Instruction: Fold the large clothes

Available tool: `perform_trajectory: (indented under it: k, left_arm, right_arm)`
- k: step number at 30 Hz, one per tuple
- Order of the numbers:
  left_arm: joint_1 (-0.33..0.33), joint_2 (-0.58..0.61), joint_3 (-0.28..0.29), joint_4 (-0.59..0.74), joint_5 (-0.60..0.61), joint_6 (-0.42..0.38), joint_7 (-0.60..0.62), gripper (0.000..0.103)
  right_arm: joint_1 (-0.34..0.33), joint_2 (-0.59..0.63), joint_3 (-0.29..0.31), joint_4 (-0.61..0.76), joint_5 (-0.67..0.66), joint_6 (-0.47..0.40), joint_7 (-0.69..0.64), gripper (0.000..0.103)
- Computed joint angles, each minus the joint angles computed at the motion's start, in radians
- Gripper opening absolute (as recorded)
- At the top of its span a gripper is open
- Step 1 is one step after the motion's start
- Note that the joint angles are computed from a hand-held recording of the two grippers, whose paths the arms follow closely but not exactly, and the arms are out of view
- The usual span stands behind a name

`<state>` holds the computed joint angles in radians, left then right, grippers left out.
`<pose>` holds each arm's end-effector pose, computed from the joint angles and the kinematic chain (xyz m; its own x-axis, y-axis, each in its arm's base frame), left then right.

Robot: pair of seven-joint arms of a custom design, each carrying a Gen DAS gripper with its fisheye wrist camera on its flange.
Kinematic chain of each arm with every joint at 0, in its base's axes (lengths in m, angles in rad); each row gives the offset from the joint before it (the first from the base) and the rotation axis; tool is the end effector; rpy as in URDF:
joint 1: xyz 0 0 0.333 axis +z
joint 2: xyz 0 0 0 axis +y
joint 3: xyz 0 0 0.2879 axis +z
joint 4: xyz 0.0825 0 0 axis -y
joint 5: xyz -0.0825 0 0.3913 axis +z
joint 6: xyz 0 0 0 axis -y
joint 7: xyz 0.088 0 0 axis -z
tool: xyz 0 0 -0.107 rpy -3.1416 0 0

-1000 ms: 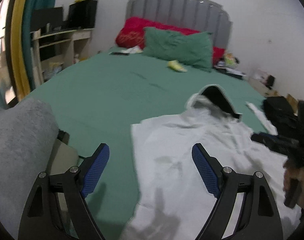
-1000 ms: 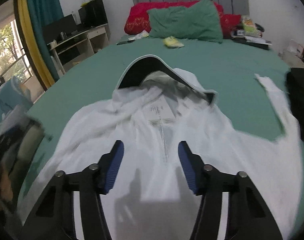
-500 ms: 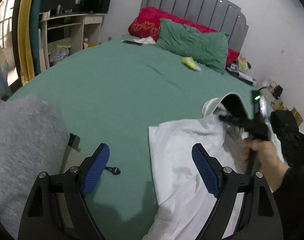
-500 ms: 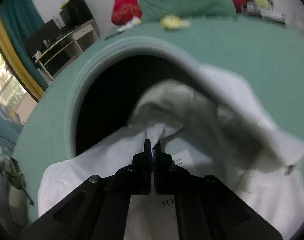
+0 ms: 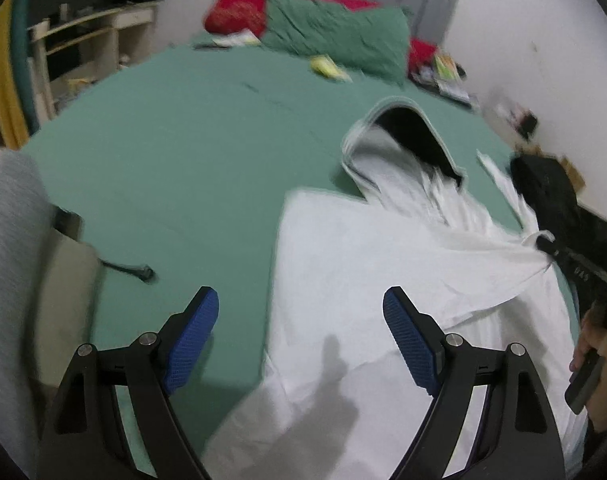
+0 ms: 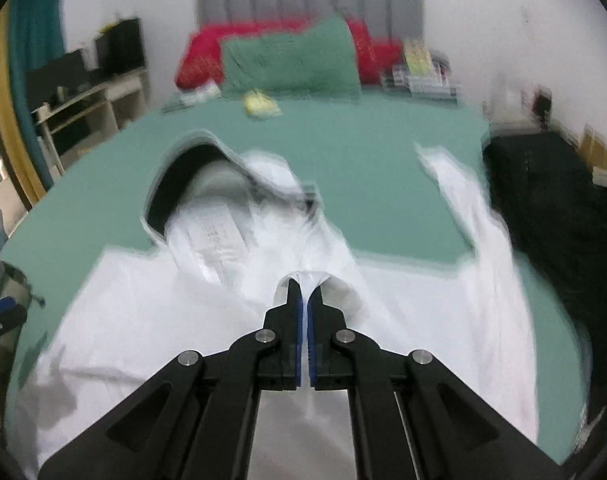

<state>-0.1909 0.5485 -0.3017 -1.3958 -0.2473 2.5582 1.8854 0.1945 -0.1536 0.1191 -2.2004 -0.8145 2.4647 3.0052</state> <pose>0.6810 -0.3057 0.4458 -0.5704 -0.7980 0.1945 -0.7014 0.3500 -0.6209 0.5193 0.1713 0.4610 -0.5113 -0.8551 -0.0861 -0.6001 0.4269 -0.6765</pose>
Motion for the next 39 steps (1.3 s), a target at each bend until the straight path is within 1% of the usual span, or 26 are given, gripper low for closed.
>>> perform_trajectory:
  k: [2, 3, 5, 6, 7, 8, 10, 11, 13, 14, 17, 18, 20, 22, 23, 26, 27, 28, 29, 30, 31, 33, 34, 35, 36, 39]
  left_arm:
    - [-0.017, -0.004, 0.008, -0.011, 0.027, -0.039, -0.006, 0.087]
    - [-0.024, -0.009, 0.011, -0.024, 0.036, -0.037, -0.011, 0.087]
    - [-0.027, -0.019, 0.008, -0.053, 0.04, -0.006, -0.002, 0.087]
    - [-0.03, -0.019, 0.009, -0.057, 0.045, 0.005, 0.0, 0.087]
    - [-0.026, -0.021, 0.004, -0.063, 0.04, 0.018, 0.007, 0.087]
    - [-0.022, -0.02, -0.001, -0.063, 0.033, 0.028, 0.012, 0.087]
    - [-0.02, -0.014, -0.003, -0.047, 0.027, 0.033, 0.011, 0.087]
    - [-0.016, -0.011, -0.006, -0.043, 0.02, 0.041, 0.014, 0.087]
    - [-0.017, 0.004, -0.004, -0.02, 0.017, 0.054, 0.004, 0.087]
    - [-0.013, 0.006, -0.007, -0.017, 0.01, 0.066, 0.002, 0.087]
    - [-0.015, 0.021, -0.003, 0.008, 0.013, 0.082, -0.013, 0.087]
    - [-0.013, 0.022, -0.002, 0.007, 0.012, 0.098, -0.016, 0.087]
    - [-0.021, 0.035, 0.007, 0.021, 0.028, 0.122, -0.029, 0.087]
    - [-0.034, 0.052, 0.024, 0.039, 0.058, 0.14, -0.049, 0.087]
    - [-0.043, 0.063, 0.034, 0.051, 0.078, 0.143, -0.06, 0.087]
    - [-0.058, 0.098, 0.057, 0.089, 0.128, 0.131, -0.091, 0.087]
    - [-0.058, 0.108, 0.058, 0.101, 0.137, 0.117, -0.098, 0.087]
    - [-0.057, 0.119, 0.057, 0.114, 0.144, 0.1, -0.102, 0.087]
    - [-0.056, 0.127, 0.056, 0.125, 0.148, 0.082, -0.107, 0.087]
    - [-0.051, 0.133, 0.05, 0.135, 0.147, 0.061, -0.106, 0.087]
    - [-0.044, 0.132, 0.04, 0.136, 0.141, 0.051, -0.098, 0.087]
    - [-0.031, 0.119, 0.024, 0.121, 0.127, 0.057, -0.077, 0.087]
    - [-0.025, 0.108, 0.018, 0.107, 0.122, 0.067, -0.065, 0.087]
    - [-0.022, 0.099, 0.014, 0.099, 0.118, 0.075, -0.054, 0.087]
    - [-0.019, 0.089, 0.012, 0.088, 0.113, 0.087, -0.047, 0.087]
    - [-0.001, 0.064, -0.005, 0.063, 0.082, 0.105, -0.022, 0.087]
  right_arm:
    - [0.003, -0.035, -0.017, -0.078, 0.106, 0.024, -0.023, 0.004]
    - [0.008, -0.069, -0.02, -0.133, 0.149, 0.019, -0.028, 0.008]
    - [0.005, -0.119, -0.02, -0.194, 0.198, 0.007, -0.056, 0.027]
    - [0.001, -0.164, -0.017, -0.237, 0.21, 0.01, -0.071, 0.05]
    - [-0.009, -0.2, -0.004, -0.264, 0.205, 0.005, -0.075, 0.07]
    - [-0.027, -0.239, 0.01, -0.288, 0.181, -0.007, -0.078, 0.073]
    - [-0.07, -0.325, 0.034, -0.339, 0.118, -0.016, -0.089, 0.074]
    - [-0.09, -0.35, 0.021, -0.343, 0.088, -0.033, -0.119, 0.075]
    - [-0.165, -0.337, 0.004, -0.325, 0.057, 0.004, -0.167, 0.076]
    - [-0.198, -0.328, -0.021, -0.323, 0.042, 0.045, -0.189, 0.076]
    - [-0.299, -0.211, -0.098, -0.252, 0.021, 0.222, -0.242, 0.076]
    - [-0.325, -0.134, -0.12, -0.187, 0.05, 0.255, -0.31, 0.075]
    - [-0.352, -0.03, -0.13, -0.099, 0.069, 0.283, -0.326, 0.075]
    - [-0.343, 0.1, -0.162, 0.017, 0.114, 0.308, -0.391, 0.074]
    - [-0.329, 0.156, -0.178, 0.07, 0.152, 0.301, -0.442, 0.074]
    - [-0.293, 0.333, -0.211, 0.258, 0.203, 0.192, -0.518, 0.068]
    - [-0.282, 0.387, -0.224, 0.317, 0.219, 0.141, -0.533, 0.063]
    - [-0.26, 0.42, -0.252, 0.348, 0.253, 0.121, -0.553, 0.057]
    - [-0.27, 0.433, -0.254, 0.349, 0.247, 0.156, -0.526, 0.049]
    - [-0.257, 0.432, -0.272, 0.352, 0.243, 0.149, -0.513, 0.007]
    - [-0.25, 0.429, -0.283, 0.354, 0.258, 0.146, -0.524, 0.002]
    - [-0.257, 0.393, -0.28, 0.328, 0.333, 0.163, -0.586, 0.002]
    - [-0.248, 0.364, -0.29, 0.305, 0.325, 0.183, -0.583, 0.002]
    - [-0.235, 0.32, -0.303, 0.268, 0.289, 0.212, -0.554, 0.002]
    - [-0.238, 0.268, -0.298, 0.226, 0.296, 0.264, -0.562, 0.002]
    - [-0.239, 0.131, -0.268, 0.132, 0.289, 0.379, -0.585, 0.002]
